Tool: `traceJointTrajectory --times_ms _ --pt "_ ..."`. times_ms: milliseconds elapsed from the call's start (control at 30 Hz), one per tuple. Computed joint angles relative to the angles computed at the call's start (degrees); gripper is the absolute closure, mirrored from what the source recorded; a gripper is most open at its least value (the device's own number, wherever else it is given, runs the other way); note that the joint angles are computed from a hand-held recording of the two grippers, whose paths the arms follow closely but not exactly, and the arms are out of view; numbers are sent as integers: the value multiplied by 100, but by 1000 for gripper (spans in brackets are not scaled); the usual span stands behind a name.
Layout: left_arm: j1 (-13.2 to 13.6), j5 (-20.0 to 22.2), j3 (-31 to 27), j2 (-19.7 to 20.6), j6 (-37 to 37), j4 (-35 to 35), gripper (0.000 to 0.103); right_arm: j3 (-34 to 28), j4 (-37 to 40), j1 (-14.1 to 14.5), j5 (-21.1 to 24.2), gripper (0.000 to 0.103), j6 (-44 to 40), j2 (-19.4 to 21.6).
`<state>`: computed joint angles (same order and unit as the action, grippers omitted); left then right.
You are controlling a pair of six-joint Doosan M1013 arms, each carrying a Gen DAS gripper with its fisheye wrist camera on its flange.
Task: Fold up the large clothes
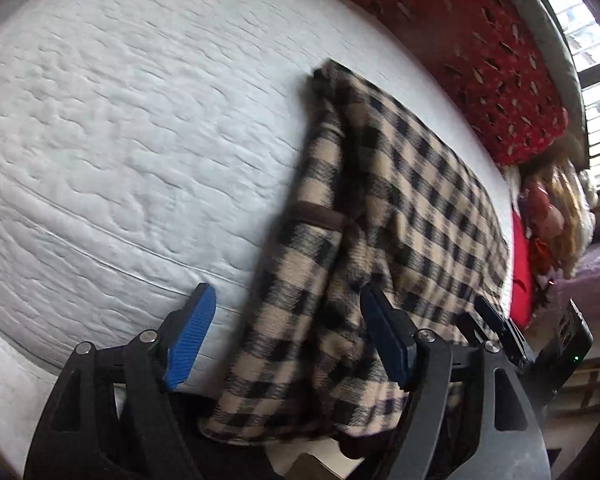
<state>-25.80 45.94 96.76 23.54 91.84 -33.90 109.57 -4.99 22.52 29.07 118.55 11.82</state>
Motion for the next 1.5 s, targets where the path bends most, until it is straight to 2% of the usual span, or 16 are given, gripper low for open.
traceJointTrajectory --times_ms 67,133,167,233,267,300,400,533,733,900,1000,1267,1400,1500 --pt "-70 103 -26 41 11 -119 21 -13 -326 69 19 32 207 7" --pt "-98 219 -98 67 -41 -127 20 -165 -189 67 403 30 -70 197" --pt "-70 278 -88 41 4 -153 21 -116 -212 74 247 27 -28 189" --pt "-59 506 -115 71 231 -586 49 -76 -31 52 86 25 -91 164" --pt "-112 623 -175 83 177 -489 75 -74 42 42 77 25 -165 159" --pt "-177 635 -221 71 81 -243 82 -100 103 37 104 25 -254 159" --pt "-317 547 -248 -35 45 69 89 -57 381 -53 78 26 -530 100" --pt "-434 557 -305 -221 344 -404 91 84 437 -230 -51 26 -615 -24" --pt "-708 645 -562 -278 329 -550 91 326 668 -599 73 25 -741 -357" --pt "-925 711 -746 -205 196 -544 91 543 1847 -1058 349 25 -1526 -571" --pt "-1127 709 -957 -96 -19 -339 91 717 2961 -1388 530 26 -2447 -659" --pt "-1624 867 -1395 192 -510 209 91 1155 4072 -1815 695 26 -3443 -957" --pt "-1830 1062 -1654 414 -648 460 91 1601 5023 -2222 770 26 -4172 -1231" --pt "-2017 1216 -1876 625 -771 720 91 1830 5187 -2466 845 26 -4245 -1347"
